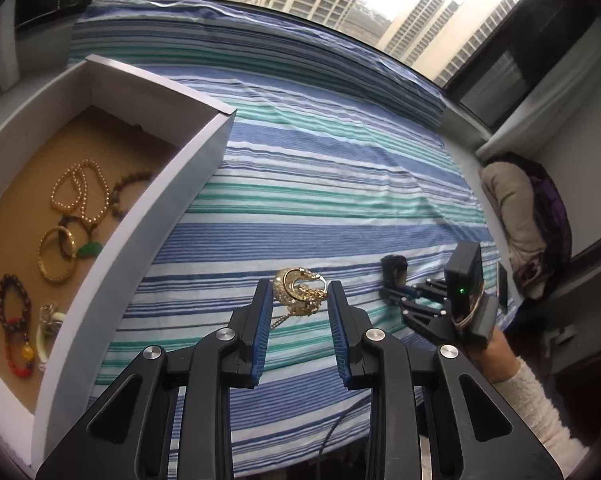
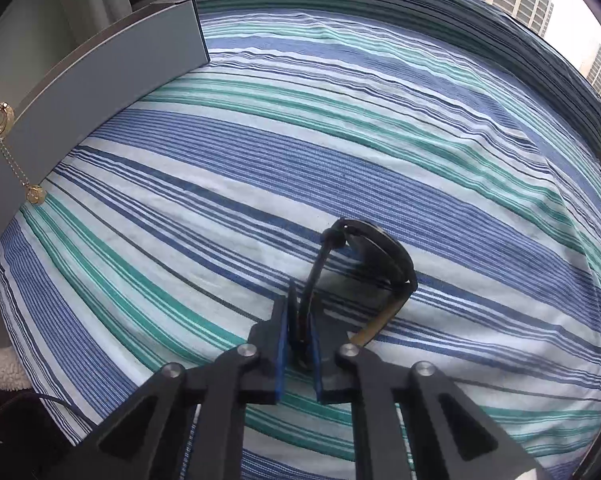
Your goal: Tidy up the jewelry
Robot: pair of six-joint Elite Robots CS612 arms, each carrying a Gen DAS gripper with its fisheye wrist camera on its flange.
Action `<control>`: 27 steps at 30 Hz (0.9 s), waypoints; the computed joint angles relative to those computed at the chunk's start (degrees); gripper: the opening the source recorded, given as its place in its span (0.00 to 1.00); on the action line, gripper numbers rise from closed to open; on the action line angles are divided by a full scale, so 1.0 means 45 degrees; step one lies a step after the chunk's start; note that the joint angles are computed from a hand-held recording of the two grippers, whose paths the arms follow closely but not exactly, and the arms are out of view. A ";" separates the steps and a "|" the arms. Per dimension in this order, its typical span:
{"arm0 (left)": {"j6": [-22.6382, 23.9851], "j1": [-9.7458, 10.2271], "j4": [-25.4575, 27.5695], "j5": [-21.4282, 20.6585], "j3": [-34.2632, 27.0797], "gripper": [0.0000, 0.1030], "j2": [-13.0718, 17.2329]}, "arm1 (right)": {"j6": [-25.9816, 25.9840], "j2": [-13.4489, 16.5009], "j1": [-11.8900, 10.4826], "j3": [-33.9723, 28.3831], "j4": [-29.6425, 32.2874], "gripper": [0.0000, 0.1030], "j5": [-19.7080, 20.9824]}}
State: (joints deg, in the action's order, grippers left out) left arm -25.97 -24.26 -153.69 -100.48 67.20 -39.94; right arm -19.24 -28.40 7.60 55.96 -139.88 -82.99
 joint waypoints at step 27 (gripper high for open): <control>0.2744 -0.0225 0.0563 0.0454 0.1134 0.43 0.0752 | 0.1054 -0.1684 0.0411 0.1563 -0.2134 0.10 0.3285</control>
State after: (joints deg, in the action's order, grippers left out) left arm -13.62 -25.27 -151.16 -98.44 72.31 -36.56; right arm -14.50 -35.98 9.45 62.99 -149.49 -68.21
